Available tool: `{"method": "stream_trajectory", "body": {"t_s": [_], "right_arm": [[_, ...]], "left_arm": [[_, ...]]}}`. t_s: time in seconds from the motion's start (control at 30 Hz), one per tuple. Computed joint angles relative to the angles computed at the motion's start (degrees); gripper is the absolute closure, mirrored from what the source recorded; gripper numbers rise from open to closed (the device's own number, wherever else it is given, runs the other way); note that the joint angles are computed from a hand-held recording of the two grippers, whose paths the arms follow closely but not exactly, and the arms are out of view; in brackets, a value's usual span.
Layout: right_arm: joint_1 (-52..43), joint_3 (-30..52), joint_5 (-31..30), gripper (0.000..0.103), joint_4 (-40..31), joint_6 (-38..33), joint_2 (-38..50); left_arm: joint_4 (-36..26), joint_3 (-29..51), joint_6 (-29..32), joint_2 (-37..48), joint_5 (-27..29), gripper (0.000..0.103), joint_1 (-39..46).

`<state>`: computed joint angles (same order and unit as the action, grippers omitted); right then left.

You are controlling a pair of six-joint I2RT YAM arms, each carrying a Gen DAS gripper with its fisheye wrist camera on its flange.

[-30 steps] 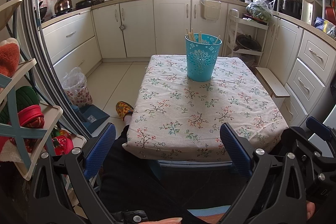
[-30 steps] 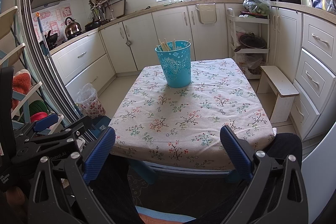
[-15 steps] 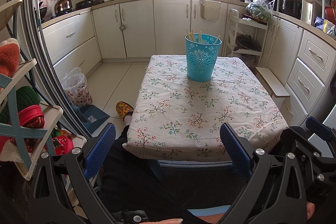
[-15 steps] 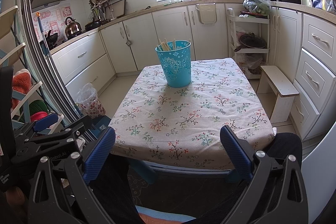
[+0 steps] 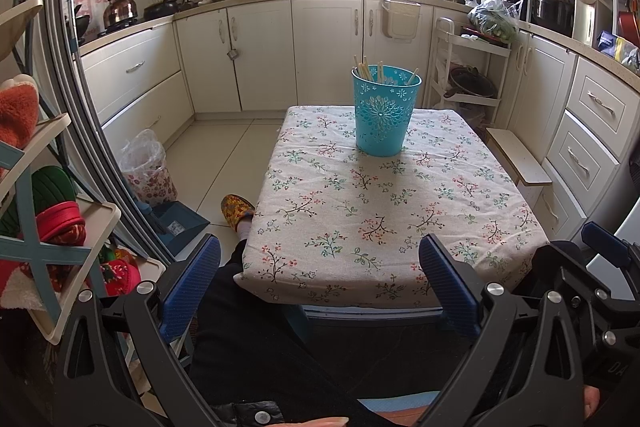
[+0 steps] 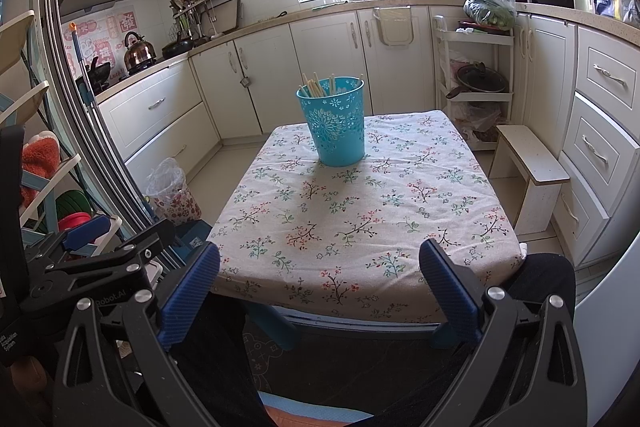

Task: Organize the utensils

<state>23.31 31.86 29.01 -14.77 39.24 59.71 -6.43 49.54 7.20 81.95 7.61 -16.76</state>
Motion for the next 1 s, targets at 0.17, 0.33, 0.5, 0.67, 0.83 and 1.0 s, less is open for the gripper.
{"method": "stream_trajectory", "body": {"t_s": [0.17, 0.33, 0.5, 0.67, 0.83, 1.0], "right_arm": [[-0.16, 0.33, -0.07, 0.007, -0.33, 0.01, 0.04], [-0.40, 0.49, -0.16, 0.007, -0.64, -0.16, -0.17], [-0.40, 0.52, -0.27, 0.007, -0.74, -0.11, -0.19], [-0.72, 0.66, -0.36, 0.007, -0.61, -0.40, -0.17], [-0.81, 0.67, -0.39, 0.007, -0.65, -0.55, -0.26], [-0.81, 0.92, -0.66, 0.007, -0.55, -0.32, 0.48]], "left_arm": [[-0.04, 0.21, 0.04, 0.21, 0.05, 0.008, 0.02], [-0.69, 0.93, 0.25, 0.40, 0.42, 0.008, 0.27], [-0.52, 0.87, 0.56, 0.33, 0.54, 0.008, 0.49], [-0.34, 0.75, 0.63, 0.35, 0.55, 0.007, 0.50], [-0.37, 0.63, 0.57, 0.17, 0.56, 0.008, 0.46], [-0.11, 0.11, 0.56, -0.06, 3.17, 0.008, 1.00]]}}
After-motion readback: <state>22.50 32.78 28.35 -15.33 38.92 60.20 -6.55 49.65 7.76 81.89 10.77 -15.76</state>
